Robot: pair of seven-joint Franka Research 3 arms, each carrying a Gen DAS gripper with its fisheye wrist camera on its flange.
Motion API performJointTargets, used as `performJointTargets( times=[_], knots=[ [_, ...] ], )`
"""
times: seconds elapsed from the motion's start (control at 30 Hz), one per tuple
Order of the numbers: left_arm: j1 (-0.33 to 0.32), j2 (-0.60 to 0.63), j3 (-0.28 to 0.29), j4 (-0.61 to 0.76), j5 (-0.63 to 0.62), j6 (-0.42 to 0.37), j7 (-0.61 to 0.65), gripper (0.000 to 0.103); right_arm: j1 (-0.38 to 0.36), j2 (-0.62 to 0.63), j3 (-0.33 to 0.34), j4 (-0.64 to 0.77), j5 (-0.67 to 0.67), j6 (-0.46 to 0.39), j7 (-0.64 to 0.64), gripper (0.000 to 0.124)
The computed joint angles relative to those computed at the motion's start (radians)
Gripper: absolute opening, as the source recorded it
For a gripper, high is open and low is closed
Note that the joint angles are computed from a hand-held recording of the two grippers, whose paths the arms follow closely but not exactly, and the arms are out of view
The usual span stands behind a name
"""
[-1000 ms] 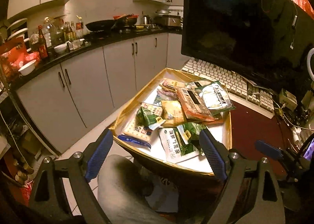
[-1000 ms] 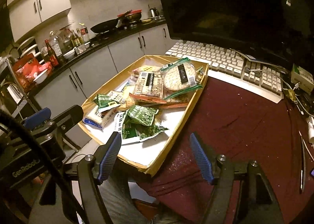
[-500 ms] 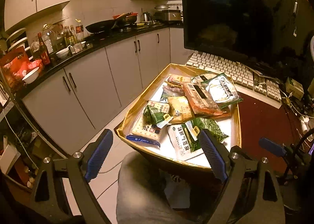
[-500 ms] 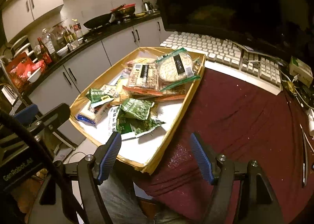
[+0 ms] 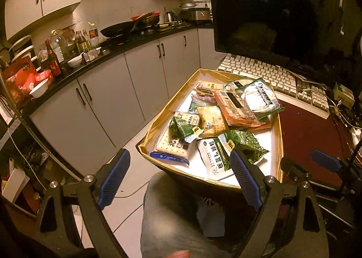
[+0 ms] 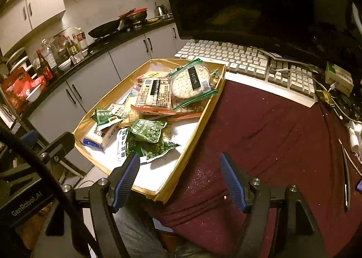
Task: Organize snacks
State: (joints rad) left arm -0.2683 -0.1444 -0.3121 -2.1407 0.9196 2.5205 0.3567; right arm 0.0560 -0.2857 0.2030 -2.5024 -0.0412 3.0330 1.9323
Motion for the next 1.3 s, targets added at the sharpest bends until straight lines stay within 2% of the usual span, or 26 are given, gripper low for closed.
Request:
performJointTargets(
  times=[0.47,0.8,1.3],
  knots=[
    [0.003,-0.002,-0.002,-0.002,0.013,-0.012,-0.013,0.090,-0.016,-0.004,0.017,0.003,-0.024,0.002,0.023,0.073],
    [-0.003,0.006,-0.003,0.002,0.024,-0.024,-0.023,0.090,0.006,0.002,-0.004,0.005,-0.005,0.001,0.010,0.073],
    [-0.005,0.010,0.002,0.005,0.023,-0.036,-0.032,0.091,0.002,0.011,0.002,0.011,-0.013,-0.003,0.021,0.073]
  ],
)
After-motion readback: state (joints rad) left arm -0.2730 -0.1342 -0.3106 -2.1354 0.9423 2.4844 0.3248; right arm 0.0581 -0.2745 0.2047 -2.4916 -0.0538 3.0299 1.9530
